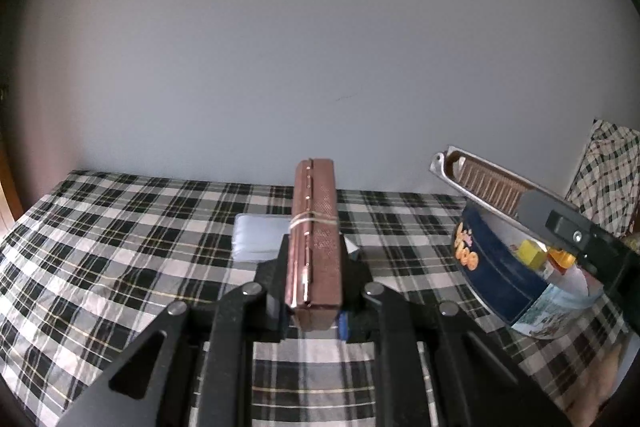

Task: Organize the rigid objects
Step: 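Carry the brown box and chocolate bar over the blue tin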

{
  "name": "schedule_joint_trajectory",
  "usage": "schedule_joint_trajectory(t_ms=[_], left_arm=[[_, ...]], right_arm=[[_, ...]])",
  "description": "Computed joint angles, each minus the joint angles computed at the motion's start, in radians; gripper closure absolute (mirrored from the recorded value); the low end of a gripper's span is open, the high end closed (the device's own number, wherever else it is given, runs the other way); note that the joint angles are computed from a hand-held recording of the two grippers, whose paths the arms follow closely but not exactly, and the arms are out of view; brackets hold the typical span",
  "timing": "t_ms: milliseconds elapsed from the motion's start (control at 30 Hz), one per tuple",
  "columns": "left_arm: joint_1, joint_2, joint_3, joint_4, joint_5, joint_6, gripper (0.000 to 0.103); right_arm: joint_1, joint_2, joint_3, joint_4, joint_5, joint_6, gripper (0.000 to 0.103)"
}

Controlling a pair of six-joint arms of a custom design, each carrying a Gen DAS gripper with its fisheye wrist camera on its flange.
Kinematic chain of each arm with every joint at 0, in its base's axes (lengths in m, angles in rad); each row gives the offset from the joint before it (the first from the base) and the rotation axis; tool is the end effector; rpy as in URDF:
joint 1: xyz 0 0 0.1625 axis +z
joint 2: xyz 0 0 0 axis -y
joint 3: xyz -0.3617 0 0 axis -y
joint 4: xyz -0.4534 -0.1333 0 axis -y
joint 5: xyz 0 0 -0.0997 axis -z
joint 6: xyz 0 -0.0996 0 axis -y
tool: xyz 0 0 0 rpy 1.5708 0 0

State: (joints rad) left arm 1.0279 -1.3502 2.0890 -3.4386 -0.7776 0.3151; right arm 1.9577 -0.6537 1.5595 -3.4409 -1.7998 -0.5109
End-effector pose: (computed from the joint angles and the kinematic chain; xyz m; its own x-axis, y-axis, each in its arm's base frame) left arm -0.0938 -0.5509 0.2704 -0.8191 -0.0663 -0.5698 0.4993 0.4067 -0.7651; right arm 0.3679 -0.6097 0.0523 -0.7430 -0.4280 0.5146 -0.6630 0.3652 -0.6535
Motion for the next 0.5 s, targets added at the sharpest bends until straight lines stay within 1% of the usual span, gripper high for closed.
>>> schedule_joint_trajectory(t_ms=[100, 200, 500], left_arm=[[-0.014, 0.019, -0.006, -0.014, 0.007, -0.005, 0.088], [-0.035, 0.045, -0.013, -0.032, 0.03, -0.005, 0.088], [-0.071, 0.1, -0.035, -0.071, 0.038, 0.022, 0.088]], right_arm=[[-0.002, -0.004, 0.003, -0.025, -0.005, -0.005, 0.089], [-0.011, -0.02, 0.018, -0.044, 0.001, -0.012, 0.089], [-0.028, -0.069, 0.058, -0.092, -0.003, -0.017, 0.089]])
